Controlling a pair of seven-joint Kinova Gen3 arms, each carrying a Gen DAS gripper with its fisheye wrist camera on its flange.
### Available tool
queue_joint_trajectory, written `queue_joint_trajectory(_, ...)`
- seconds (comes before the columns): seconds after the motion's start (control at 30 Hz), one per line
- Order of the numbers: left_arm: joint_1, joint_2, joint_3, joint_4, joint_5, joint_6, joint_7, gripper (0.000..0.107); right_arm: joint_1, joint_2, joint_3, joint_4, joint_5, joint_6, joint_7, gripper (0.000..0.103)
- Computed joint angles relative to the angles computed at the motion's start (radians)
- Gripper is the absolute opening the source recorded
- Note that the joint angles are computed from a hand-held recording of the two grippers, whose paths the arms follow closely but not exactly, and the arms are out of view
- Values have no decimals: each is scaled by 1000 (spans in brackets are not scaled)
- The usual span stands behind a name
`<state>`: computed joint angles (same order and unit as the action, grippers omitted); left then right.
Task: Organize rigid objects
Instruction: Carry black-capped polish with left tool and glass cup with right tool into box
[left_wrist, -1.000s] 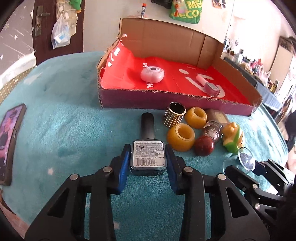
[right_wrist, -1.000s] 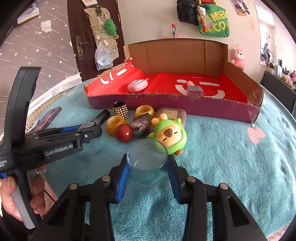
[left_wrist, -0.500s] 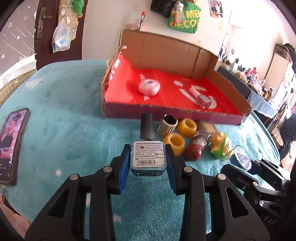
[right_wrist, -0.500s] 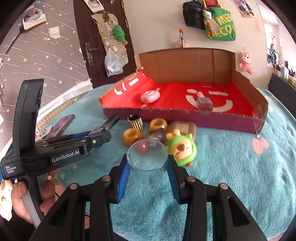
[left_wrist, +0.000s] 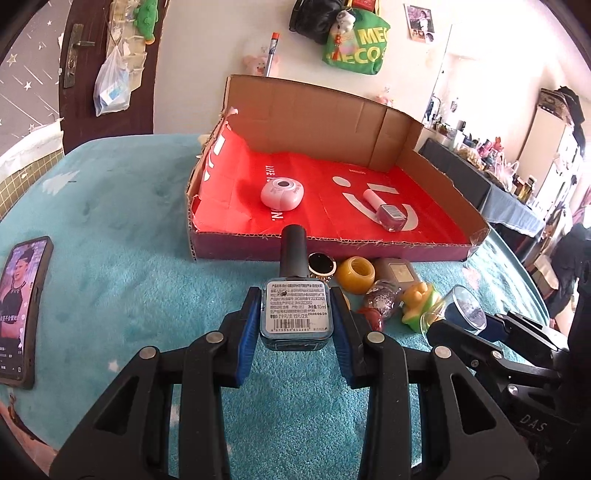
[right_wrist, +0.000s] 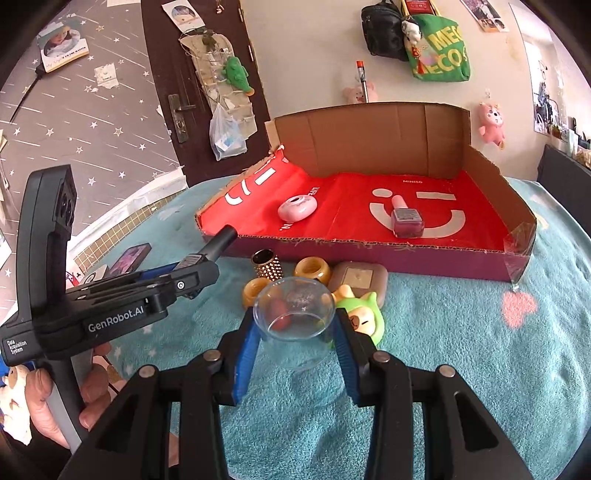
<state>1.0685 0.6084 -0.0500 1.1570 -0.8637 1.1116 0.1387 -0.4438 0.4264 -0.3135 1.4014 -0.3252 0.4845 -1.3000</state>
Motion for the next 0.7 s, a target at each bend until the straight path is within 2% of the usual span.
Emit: queue_joint_trajectory(0.7, -14, -6, -16, -10, -30, -47, -28, 34, -10, 17, 26, -50, 33, -3, -10, 42)
